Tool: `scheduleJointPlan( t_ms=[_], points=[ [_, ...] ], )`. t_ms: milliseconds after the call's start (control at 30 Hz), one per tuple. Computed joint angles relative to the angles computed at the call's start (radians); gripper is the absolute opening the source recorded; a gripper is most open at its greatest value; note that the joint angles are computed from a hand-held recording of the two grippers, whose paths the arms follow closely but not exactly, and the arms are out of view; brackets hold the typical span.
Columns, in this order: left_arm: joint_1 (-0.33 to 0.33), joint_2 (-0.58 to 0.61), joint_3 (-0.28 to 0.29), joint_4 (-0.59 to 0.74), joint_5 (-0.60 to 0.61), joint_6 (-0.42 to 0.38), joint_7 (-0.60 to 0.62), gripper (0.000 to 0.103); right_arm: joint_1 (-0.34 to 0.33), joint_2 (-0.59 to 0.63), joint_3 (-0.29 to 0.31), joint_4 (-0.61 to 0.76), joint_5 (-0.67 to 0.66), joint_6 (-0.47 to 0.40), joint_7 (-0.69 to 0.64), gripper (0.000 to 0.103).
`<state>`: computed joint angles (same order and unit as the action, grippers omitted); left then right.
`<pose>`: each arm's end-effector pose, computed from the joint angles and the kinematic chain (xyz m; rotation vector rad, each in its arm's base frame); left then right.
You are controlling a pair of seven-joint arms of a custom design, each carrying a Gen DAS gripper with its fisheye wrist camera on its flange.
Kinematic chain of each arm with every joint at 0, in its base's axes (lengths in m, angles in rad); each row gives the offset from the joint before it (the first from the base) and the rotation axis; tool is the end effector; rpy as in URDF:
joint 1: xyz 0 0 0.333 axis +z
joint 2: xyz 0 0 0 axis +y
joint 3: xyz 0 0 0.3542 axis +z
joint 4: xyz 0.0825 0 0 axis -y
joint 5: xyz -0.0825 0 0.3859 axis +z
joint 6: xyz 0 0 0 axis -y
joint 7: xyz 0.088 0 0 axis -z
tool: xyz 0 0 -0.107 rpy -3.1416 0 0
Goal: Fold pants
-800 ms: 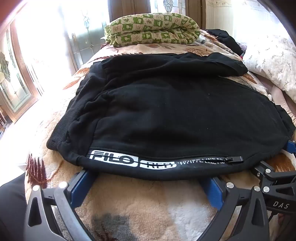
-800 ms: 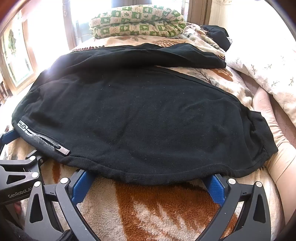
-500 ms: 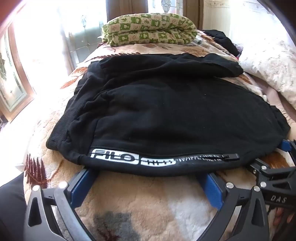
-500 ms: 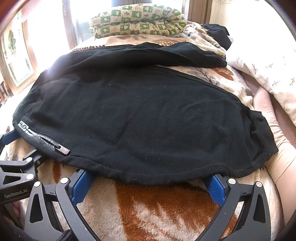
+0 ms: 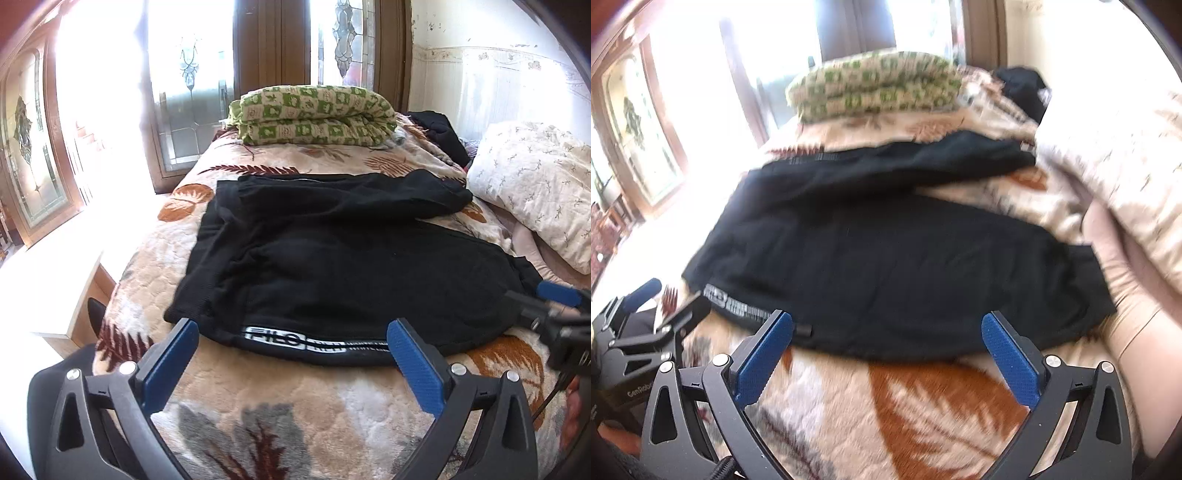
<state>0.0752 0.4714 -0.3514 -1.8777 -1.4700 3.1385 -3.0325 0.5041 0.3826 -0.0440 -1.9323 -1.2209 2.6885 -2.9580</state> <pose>0.6519 -0.0690 0.3324 -1.4135 2.0948 -0.9262 0.5724 0.3201 0.3467 -1.5460 1.9863 -0.7716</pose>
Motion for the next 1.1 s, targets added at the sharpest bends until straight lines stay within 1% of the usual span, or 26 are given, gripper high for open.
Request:
scheduleJointPlan(
  t_ms=[67,167,267,333,433,567,733,800,1100],
  points=[
    [-0.030,0.008,0.035,0.002,0.104,0.006,-0.117,0.103,0.008,-0.010,-0.011,-0.003,-0.038,-0.009,0.032,0.103],
    [-0.023,0.014,0.028,-0.006,0.159,0.027,-0.183,0.103,-0.002,-0.013,-0.005,0.002,-0.050,-0.015,0.036,0.103],
    [0.004,0.018,-0.003,-0.015,0.190,0.043,-0.212,0.103,-0.013,-0.009,0.001,0.002,-0.039,0.000,0.031,0.103],
    [0.035,0.023,-0.037,-0.017,0.203,0.055,-0.214,0.103,-0.012,-0.012,0.000,-0.006,-0.047,0.005,0.041,0.103],
    [0.085,0.028,-0.095,-0.025,0.218,0.077,-0.210,0.103,-0.013,-0.014,-0.001,-0.007,-0.050,0.000,0.047,0.103],
    [0.115,0.028,-0.130,-0.039,0.269,0.087,-0.245,0.103,-0.015,-0.020,0.002,-0.014,-0.048,-0.009,0.061,0.103],
    [0.180,0.033,-0.212,-0.057,0.309,0.118,-0.260,0.103,-0.021,-0.023,0.006,-0.015,-0.027,-0.012,0.053,0.103],
    [0.191,0.033,-0.224,-0.061,0.333,0.120,-0.279,0.103,-0.020,-0.023,0.006,-0.015,-0.026,-0.017,0.055,0.103],
    [0.268,0.045,-0.313,-0.092,0.436,0.148,-0.342,0.103,-0.020,-0.020,0.008,-0.010,-0.006,-0.021,0.041,0.103]
  ],
)
